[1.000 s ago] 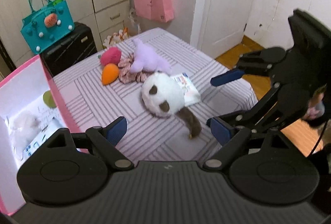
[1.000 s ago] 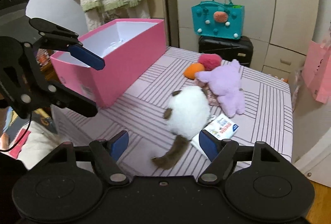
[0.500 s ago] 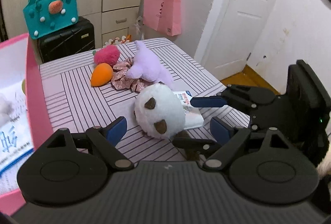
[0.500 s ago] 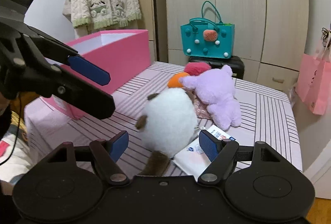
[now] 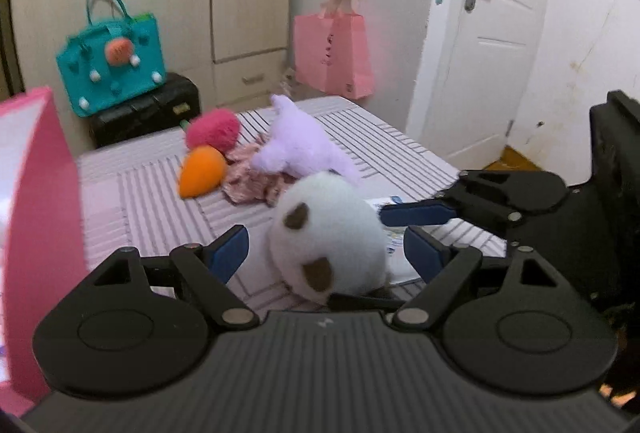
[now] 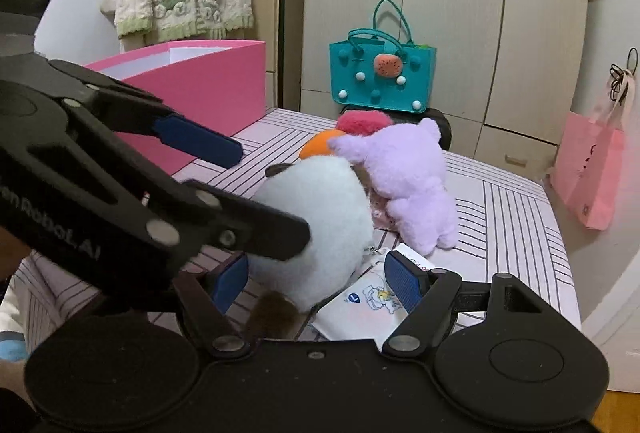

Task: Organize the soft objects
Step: 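Reach the left tool to the white-and-brown plush cat and close on it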

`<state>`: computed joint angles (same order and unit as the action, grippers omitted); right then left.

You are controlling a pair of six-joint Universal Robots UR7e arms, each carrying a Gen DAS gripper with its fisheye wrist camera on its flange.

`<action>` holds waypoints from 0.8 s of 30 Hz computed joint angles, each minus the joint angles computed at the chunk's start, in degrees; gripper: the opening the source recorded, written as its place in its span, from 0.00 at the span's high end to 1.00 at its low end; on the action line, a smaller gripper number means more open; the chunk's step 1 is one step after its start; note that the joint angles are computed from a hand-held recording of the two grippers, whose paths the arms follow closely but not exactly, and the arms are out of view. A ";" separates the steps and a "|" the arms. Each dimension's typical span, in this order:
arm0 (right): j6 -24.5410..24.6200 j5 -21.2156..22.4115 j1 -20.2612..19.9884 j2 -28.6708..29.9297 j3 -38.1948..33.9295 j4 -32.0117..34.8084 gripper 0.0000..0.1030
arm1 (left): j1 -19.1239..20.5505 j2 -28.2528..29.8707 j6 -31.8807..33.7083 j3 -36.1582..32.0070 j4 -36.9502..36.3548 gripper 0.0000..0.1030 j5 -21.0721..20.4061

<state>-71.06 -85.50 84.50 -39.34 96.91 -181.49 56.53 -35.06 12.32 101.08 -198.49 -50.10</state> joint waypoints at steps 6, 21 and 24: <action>-0.39 -0.16 0.19 0.30 -0.04 -0.20 0.23 | 2.28 0.06 -5.92 -1.11 1.02 0.19 -3.73; -0.52 -0.68 0.73 1.57 0.68 -3.92 0.32 | 5.75 -0.81 -14.36 -2.02 4.99 0.41 -11.09; -0.77 -0.92 0.80 2.04 0.92 -5.61 0.33 | 5.17 -0.47 -15.56 -2.39 5.59 0.41 -9.47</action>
<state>-71.83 -86.42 85.30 -37.30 97.83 -187.10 61.71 -35.53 -3.24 98.70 -192.90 -59.56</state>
